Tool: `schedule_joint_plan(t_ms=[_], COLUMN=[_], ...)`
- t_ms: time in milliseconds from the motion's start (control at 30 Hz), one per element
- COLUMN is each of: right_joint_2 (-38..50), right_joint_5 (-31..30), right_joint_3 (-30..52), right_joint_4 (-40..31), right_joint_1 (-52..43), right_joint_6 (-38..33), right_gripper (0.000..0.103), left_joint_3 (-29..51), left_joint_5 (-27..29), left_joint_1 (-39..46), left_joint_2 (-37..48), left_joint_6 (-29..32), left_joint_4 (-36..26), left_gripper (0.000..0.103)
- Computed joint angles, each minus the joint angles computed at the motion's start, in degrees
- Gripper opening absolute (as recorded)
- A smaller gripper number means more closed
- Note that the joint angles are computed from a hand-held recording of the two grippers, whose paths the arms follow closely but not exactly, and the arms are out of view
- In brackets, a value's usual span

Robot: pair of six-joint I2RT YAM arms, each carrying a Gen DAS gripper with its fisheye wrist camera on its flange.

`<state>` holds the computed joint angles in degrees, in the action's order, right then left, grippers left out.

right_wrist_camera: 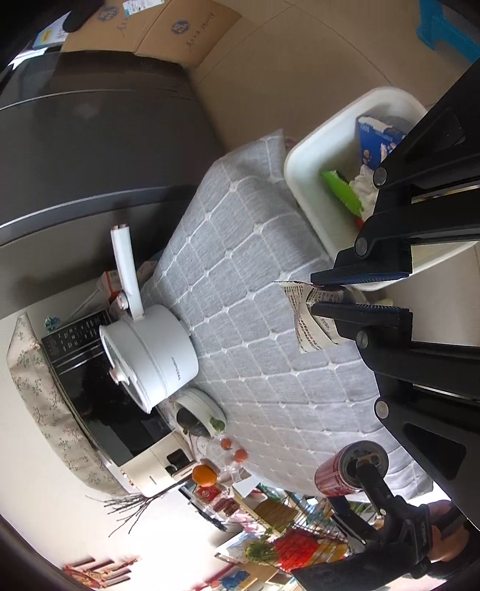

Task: Collect trash
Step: 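Carry the red can and paper packet over the white bin and open both tools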

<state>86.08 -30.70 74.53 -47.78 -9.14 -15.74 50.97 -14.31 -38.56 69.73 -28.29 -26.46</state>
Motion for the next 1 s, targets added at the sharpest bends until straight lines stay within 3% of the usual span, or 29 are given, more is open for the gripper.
schedule_joint_plan(t_ms=[267,700,733,800,1000], right_joint_2=[7.8,12.1,12.4,13.0,14.2], right_joint_5=[3.5,5.5,5.7,5.9,7.0], right_joint_3=[5.3,9.0,9.4,10.2,11.1], right_joint_4=[-8.7,-10.0,-9.9,-10.0,-10.2], right_joint_1=[-11.1,-17.5,-17.8,-18.5,-18.9], right_joint_6=[-4.1,-9.7,-9.7,-9.9,-10.5], right_gripper=[0.010,0.010,0.010,0.010,0.010], left_joint_3=[7.2,22.3,22.8,23.3,23.8], left_joint_5=[-0.7,-0.1,-1.1,-2.8,-4.3], left_joint_1=[-9.7,-12.1,-12.3,-12.6,-12.2], left_joint_2=[16.8,39.2,40.1,40.8,39.4], left_joint_6=[1.1,3.6,3.2,2.1,-1.8], left_joint_4=[4.7,9.0,8.8,8.4,4.2], left_gripper=[0.088,0.089,0.089,0.101,0.102])
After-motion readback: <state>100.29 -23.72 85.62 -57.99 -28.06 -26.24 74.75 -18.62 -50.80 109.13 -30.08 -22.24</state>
